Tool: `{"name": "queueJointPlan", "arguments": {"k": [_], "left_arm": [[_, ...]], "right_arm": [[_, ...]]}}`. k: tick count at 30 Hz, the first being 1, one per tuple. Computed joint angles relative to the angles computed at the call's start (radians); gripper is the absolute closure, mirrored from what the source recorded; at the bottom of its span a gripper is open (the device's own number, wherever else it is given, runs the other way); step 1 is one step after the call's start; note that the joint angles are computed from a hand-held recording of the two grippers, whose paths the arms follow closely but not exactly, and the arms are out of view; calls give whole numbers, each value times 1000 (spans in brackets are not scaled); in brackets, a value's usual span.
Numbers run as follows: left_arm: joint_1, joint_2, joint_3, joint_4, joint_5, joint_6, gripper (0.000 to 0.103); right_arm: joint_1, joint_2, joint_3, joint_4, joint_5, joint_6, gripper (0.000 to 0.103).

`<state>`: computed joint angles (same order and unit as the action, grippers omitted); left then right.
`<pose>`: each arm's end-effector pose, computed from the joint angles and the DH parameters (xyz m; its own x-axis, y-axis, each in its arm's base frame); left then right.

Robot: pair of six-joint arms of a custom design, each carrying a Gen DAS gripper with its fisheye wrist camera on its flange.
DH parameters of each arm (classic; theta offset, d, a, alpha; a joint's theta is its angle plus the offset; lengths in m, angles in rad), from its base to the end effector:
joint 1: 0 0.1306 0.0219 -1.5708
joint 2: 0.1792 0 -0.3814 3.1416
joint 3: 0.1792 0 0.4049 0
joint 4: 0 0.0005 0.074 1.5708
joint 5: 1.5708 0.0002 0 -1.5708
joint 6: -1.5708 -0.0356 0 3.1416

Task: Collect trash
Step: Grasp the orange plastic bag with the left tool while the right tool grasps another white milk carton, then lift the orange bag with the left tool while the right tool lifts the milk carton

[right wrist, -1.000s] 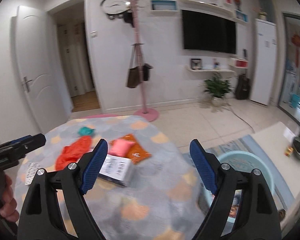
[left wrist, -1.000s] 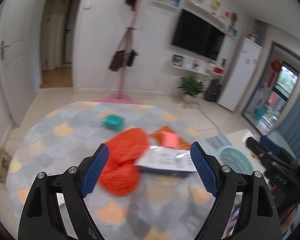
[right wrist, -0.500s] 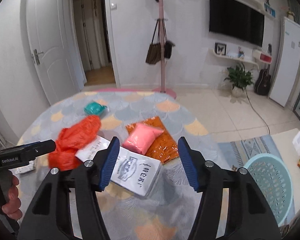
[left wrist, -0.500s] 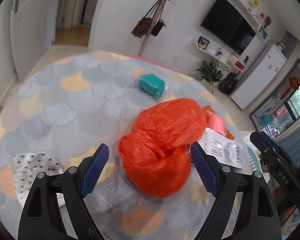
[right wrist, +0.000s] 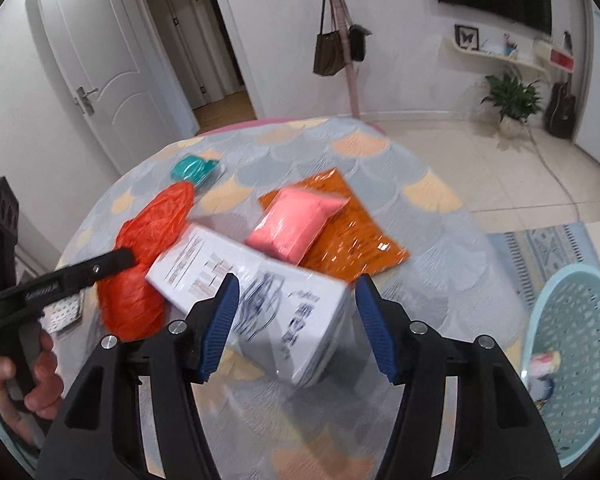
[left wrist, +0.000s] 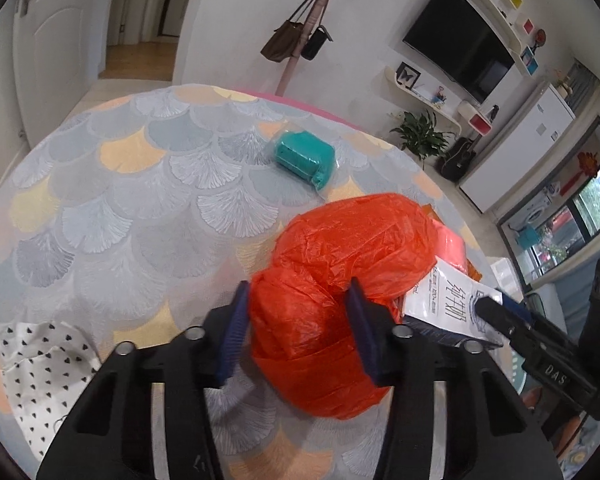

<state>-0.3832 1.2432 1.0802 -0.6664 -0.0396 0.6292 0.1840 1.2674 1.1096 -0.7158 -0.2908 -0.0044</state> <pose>0.4074 -0.1633 0.3612 -0.7583 -0.3283 -0.5632 -0.1205 0.9196 -0.3738 0.4345 0.0907 0.3624 -0.7553 -0.1363 -0.6411 -0.3529 0.9088 0.2226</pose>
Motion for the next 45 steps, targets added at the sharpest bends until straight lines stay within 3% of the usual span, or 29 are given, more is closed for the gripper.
{"name": "queueJointPlan", "arguments": {"k": [11, 14, 15, 16, 21, 28, 30, 33, 38, 45], "left_arm": [[-7, -96, -31, -31, -103, -19, 66], [-11, -118, -35, -45, -130, -34, 66], [-11, -123, -35, -47, -135, -37, 66], [-14, -129, -36, -51, -142, -40, 66], [-24, -146, -36, -46, -146, -54, 66], [-36, -151, -28, -43, -158, -62, 66], [-38, -150, -24, -44, -162, -63, 66], [-48, -150, -20, -45, -171, -64, 66], [-63, -148, -6, -50, -179, -67, 66], [-109, -135, 41, -40, -197, -95, 67]], "right_arm": [[96, -166, -122, -83, -60, 111, 46], [142, -218, -151, -47, 46, 119, 38], [148, -218, -149, -40, 68, 116, 27], [153, -212, -143, -27, 87, 107, 25], [168, -136, -91, -23, 74, 73, 25], [199, -30, -37, -30, 153, 46, 25], [199, -12, -28, -31, 145, 44, 26], [207, 8, -15, -44, 159, 54, 50], [207, -29, -35, -15, 153, 49, 54], [142, -139, -56, 30, 131, 20, 54]]}}
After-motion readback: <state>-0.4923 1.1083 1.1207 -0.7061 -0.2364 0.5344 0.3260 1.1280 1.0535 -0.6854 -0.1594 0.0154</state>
